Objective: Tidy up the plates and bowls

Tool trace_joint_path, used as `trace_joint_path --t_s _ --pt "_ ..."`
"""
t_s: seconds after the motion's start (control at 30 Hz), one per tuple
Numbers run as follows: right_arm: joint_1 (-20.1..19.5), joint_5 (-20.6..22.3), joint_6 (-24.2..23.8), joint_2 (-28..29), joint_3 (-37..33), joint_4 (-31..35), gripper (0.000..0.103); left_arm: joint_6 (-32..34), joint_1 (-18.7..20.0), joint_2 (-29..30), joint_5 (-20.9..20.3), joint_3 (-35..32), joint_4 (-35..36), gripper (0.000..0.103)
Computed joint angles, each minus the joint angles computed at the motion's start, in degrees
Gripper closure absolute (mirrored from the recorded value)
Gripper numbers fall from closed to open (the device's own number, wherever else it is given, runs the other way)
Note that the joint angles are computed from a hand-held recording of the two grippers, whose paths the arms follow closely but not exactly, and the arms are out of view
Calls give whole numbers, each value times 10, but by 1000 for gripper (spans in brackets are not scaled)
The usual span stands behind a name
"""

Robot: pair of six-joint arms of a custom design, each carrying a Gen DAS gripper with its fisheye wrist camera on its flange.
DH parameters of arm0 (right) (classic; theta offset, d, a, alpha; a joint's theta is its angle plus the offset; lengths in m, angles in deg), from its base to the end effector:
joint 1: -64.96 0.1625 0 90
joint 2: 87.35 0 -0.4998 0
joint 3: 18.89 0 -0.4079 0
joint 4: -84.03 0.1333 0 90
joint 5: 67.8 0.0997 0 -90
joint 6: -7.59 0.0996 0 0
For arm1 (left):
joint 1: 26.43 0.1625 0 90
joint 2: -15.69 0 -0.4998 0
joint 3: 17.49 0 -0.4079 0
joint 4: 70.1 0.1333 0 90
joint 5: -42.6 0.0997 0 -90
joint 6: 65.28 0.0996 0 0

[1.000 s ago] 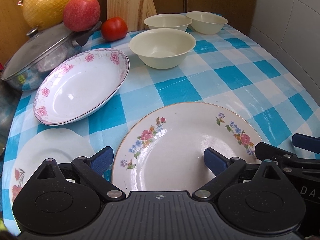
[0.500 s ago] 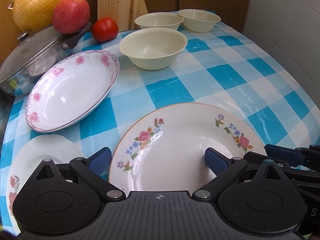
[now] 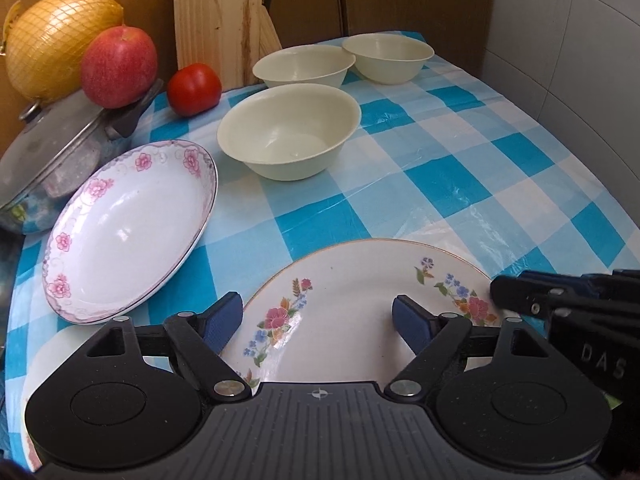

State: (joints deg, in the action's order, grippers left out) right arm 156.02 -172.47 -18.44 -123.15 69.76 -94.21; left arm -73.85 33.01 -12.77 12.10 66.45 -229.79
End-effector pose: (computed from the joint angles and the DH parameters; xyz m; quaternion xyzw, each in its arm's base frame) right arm 0.1226 -0.7866 0.1089 0.1836 -0.9277 0.2680 0.1839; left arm -0.2077 -0.7827 0.0401 0.1041 0.8574 -0.2661 0.4280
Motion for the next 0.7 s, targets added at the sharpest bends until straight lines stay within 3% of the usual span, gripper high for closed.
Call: trace_joint_path --t_s 0.1,0.2,0.37,0.53,0.7 --pt "-5 6 12 -1 0 2 85 -22 4 -13 -5 10 17 15" --pt "-5 6 0 -9 19 -15 85 -60 12 -37 -40 31 39 11" --pt "-13 33 6 -32 56 10 75 -48 12 -43 -46 44 29 5" --pt "-6 34 -37 -26 61 4 72 -52 15 -46 -80 44 36 5" --pt "-7 34 -11 -18 32 31 74 -69 12 -40 -74 39 47 3"
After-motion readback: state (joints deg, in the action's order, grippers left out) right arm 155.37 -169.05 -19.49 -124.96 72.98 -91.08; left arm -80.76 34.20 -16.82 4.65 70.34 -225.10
